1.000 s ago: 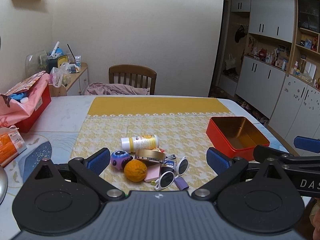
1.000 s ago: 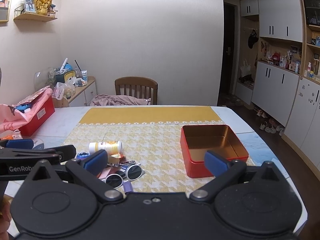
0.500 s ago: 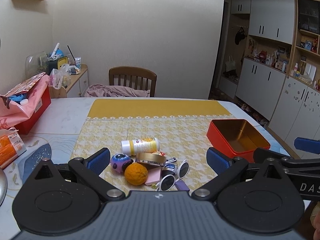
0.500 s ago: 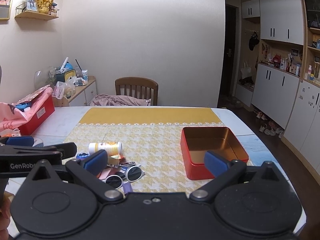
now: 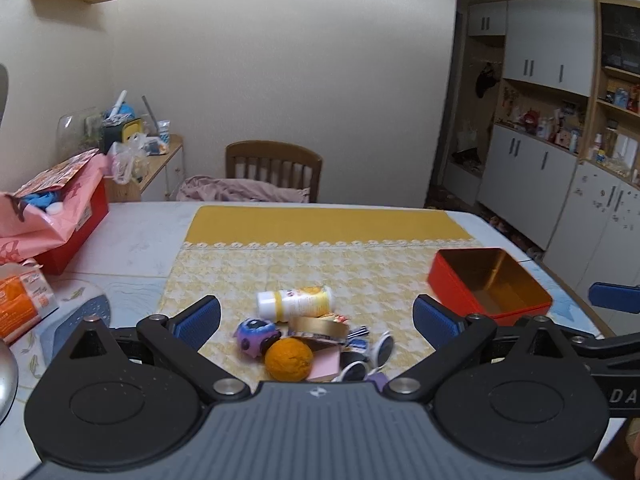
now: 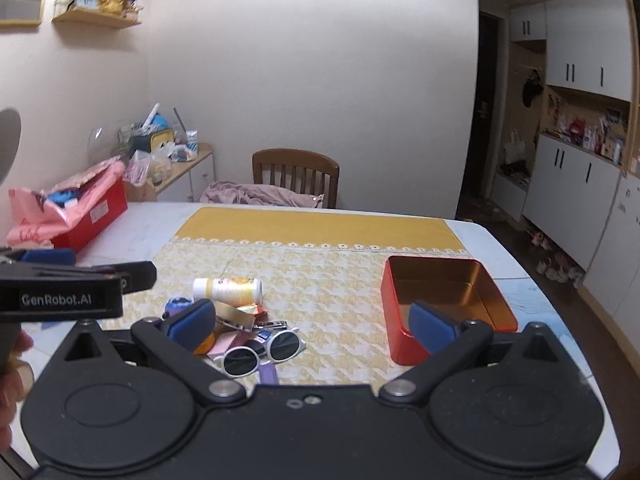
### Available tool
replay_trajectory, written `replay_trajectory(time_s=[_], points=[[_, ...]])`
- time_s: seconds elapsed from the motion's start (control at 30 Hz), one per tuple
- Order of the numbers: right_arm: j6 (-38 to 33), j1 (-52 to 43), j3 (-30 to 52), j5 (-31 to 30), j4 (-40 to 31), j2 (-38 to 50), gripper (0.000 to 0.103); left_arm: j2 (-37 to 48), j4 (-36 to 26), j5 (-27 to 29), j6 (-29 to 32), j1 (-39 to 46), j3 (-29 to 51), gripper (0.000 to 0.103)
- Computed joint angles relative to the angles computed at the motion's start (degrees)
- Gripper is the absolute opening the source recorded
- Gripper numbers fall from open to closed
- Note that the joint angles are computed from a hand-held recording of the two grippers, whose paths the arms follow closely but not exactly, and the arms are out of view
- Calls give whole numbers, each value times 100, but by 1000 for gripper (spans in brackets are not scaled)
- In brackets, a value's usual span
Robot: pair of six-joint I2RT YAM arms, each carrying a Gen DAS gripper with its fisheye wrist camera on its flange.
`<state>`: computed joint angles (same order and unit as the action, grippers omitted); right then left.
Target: Organize rigid objects
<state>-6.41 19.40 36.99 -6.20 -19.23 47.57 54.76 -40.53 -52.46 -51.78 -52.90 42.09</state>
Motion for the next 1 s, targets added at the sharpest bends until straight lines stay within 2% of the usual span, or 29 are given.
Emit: replay_trajectory(time_s=[0.13, 0.4, 0.6, 0.7, 0.83, 1.0], points=[[-85, -138, 25, -165, 119, 377, 103, -97, 267, 240, 138, 413, -255, 103], [-304, -430, 184, -733, 571, 1432, 102, 59, 1249, 1051, 979, 1681, -799, 103], [-575, -424, 600, -988, 857, 2696, 101, 738, 2290, 1653, 1676, 2692, -1076, 103], [-749, -442, 843, -1164, 940, 3279, 100, 1194, 2710, 1758, 1873, 3008, -1080, 103], [-1051, -411, 1134, -1265, 1011, 3929, 96, 1734, 3127, 1967, 2093, 3377, -1033, 103], [-1506, -434, 1612, -1453, 746, 4641, 88, 2320, 3480, 2245, 2205, 3759, -879, 103]])
